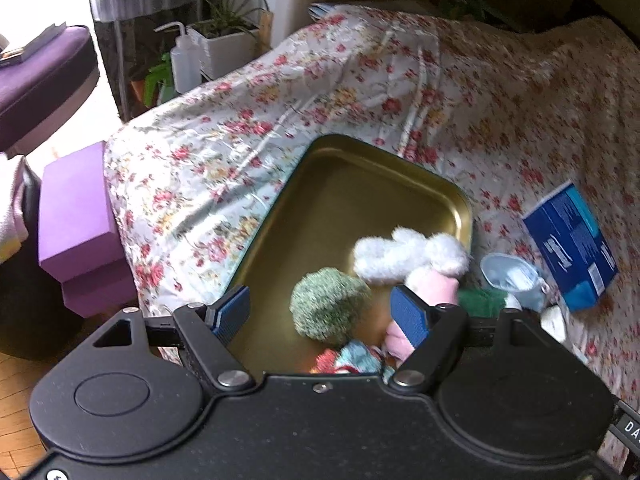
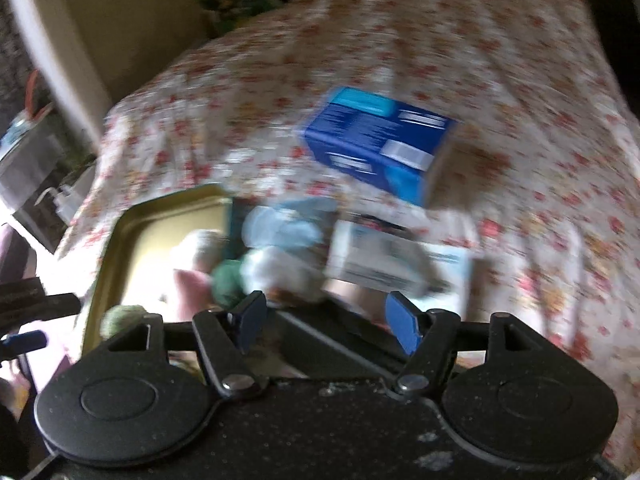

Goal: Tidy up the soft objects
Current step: 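Lower the pink puff into the tray and open the right tool, then move the right tool to the white wet-wipes packet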

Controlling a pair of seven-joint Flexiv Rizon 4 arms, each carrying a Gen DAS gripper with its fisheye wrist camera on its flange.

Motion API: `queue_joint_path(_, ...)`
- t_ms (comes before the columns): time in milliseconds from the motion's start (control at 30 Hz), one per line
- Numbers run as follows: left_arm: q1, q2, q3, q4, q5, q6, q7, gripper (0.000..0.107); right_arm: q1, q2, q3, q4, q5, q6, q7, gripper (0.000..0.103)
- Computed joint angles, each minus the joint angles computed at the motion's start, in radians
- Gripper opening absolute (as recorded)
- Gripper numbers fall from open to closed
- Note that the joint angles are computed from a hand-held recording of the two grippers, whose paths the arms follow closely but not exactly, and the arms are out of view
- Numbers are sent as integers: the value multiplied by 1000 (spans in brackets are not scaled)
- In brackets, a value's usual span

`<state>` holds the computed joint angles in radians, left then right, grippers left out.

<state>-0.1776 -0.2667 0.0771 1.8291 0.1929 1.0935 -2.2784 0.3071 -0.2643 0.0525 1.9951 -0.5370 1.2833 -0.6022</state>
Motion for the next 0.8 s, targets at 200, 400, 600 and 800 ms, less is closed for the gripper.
queue_joint_path(200,7,6,-40,33,-71,31,93,73,-31,36,-46,97,-79,-14,113,68)
queue_joint_path(400,-9,3,-61,40,-103,40,179,73,-75,44,-29,141,-55,-14,132,68)
queue_joint_path(600,-21,0,-82,50,-161,50,267,73,-81,26,-34,129,-47,19,138,69)
queue_joint_path(800,-50,-17,-63,16,-124,18,257,73,-69,-23,-46,64,-43,50,124,72)
